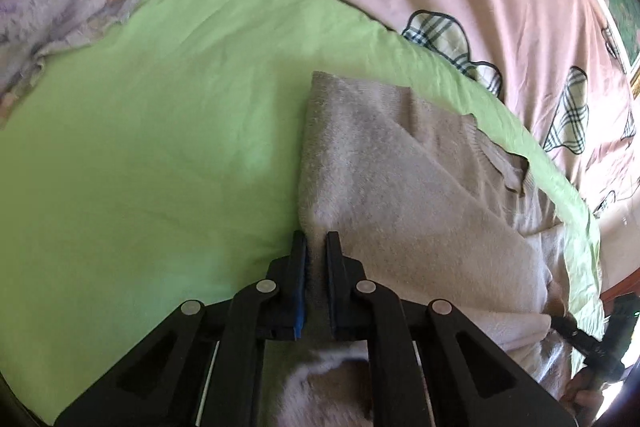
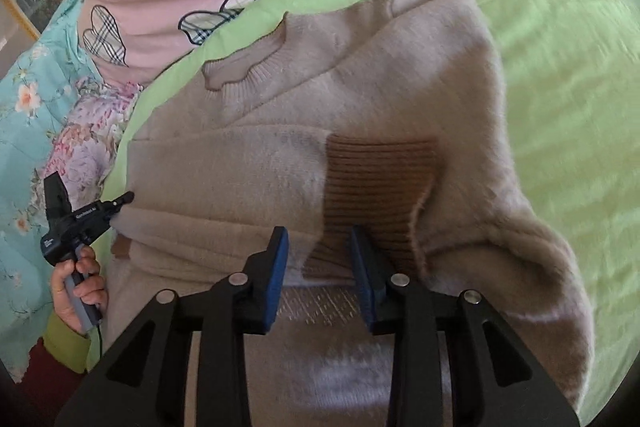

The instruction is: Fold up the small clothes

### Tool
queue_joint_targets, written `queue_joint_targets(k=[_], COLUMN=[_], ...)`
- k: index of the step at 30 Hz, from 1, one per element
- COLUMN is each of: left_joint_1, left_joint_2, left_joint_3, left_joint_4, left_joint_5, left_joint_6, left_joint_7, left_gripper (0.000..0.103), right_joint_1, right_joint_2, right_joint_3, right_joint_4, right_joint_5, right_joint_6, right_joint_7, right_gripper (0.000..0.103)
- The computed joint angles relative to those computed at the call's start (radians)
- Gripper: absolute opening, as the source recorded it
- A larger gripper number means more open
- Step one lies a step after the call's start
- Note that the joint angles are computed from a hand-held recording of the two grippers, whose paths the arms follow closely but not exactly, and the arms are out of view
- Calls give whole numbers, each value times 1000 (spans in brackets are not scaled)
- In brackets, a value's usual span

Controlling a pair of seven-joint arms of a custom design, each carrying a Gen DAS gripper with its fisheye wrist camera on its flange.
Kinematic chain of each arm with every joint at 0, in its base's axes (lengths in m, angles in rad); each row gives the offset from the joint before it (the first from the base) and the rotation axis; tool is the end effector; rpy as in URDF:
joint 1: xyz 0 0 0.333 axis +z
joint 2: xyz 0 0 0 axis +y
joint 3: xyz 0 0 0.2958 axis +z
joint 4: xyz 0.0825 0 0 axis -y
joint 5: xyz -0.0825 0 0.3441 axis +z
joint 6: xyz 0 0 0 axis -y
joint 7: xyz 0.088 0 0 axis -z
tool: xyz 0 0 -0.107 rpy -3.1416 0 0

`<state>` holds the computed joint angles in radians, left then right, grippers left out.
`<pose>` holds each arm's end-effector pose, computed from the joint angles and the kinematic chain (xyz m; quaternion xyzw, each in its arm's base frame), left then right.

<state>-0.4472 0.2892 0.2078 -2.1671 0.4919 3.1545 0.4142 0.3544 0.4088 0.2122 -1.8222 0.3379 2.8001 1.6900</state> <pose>0.5449 -0.1824 0.3476 -0.7806 0.5213 -0.3174 0.1346 0.5608 0.3201 0.3848 -0.7117 0.6316 0.0050 0.3076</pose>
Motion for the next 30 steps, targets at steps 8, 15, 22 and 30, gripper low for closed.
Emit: queue_joint_targets(k=[8,15,22,30], left_joint_1=[-248,-249,-225,-235], left_joint_2=[-251,-503,-637,-757], left_joint_3=[213,43,-91,-223], left_joint_4=[-198,-444,-632,-748], left_joint_5=[634,802,764,579], left_joint_6=[0,-156,-101,-158], left_joint_7=[-620,-838,-908,-832], left_gripper=[15,24,34,47], right_joint_1=[-8,88,213,266], right_joint_2=[-265,-475,-628,-804], right_joint_3=[42,9,-81,-151], right_joint_4=[-282,-527,-689,-835], right_joint_5=[143,344,472,351], right_joint_6=[145,227,227,175], right_joint_7=[-78,-159,-240,-159], right_gripper=[50,51,51,53])
